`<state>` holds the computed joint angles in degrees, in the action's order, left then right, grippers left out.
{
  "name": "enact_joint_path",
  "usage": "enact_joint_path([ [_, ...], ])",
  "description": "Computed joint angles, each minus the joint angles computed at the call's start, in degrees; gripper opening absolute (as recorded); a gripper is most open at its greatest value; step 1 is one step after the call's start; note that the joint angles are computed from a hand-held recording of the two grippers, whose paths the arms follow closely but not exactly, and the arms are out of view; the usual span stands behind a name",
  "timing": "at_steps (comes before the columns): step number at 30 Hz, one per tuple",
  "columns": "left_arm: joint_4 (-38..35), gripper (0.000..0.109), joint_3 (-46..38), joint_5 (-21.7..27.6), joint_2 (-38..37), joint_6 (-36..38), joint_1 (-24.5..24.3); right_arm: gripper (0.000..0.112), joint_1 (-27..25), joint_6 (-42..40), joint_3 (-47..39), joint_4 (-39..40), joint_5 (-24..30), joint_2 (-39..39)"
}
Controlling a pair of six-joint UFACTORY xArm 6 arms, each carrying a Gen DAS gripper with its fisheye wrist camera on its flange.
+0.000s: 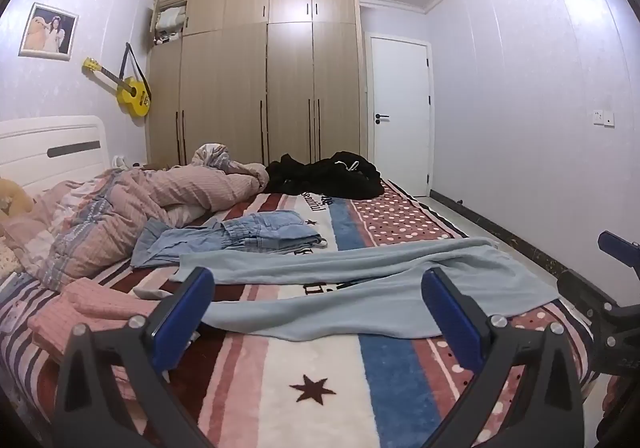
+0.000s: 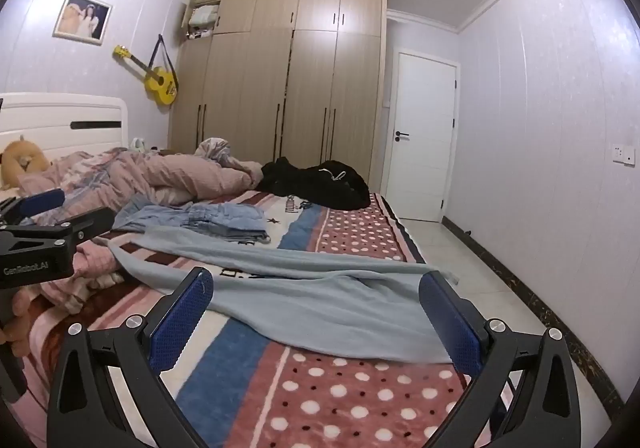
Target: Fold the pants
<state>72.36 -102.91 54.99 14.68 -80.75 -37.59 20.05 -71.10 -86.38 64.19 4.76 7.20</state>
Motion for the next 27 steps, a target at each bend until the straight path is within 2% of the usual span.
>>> enact_joint_path([
  [7,0.8,0.102,0.7,0.3,-0.5,0.0,0.1,0.102,-0.5,2.1,0.7,-1.7,1.0,-0.1],
  [9,1.2,0.102,1.6,0.0,-1.0,-0.5,0.3,0.103,-0.8,5.9,0.4,-5.5,1.6,0.4],
  [13,0.9,0.102,-0.2,0.7,0.6,-0.1,-0.1,0.103,-1.0,6.5,-0.2,-6.5,1.5,0.9],
  [19,0.7,0.102,-1.1,0.6,1.1,0.2,-0.1,0.103,-0.8,2.4,1.1,-1.6,0.6,-0.2],
  [27,0.7,0.102,-1.3,0.7,1.3,0.1,-0.2,0.103,-1.2,3.0,1.0,-2.1,1.2,-0.4],
])
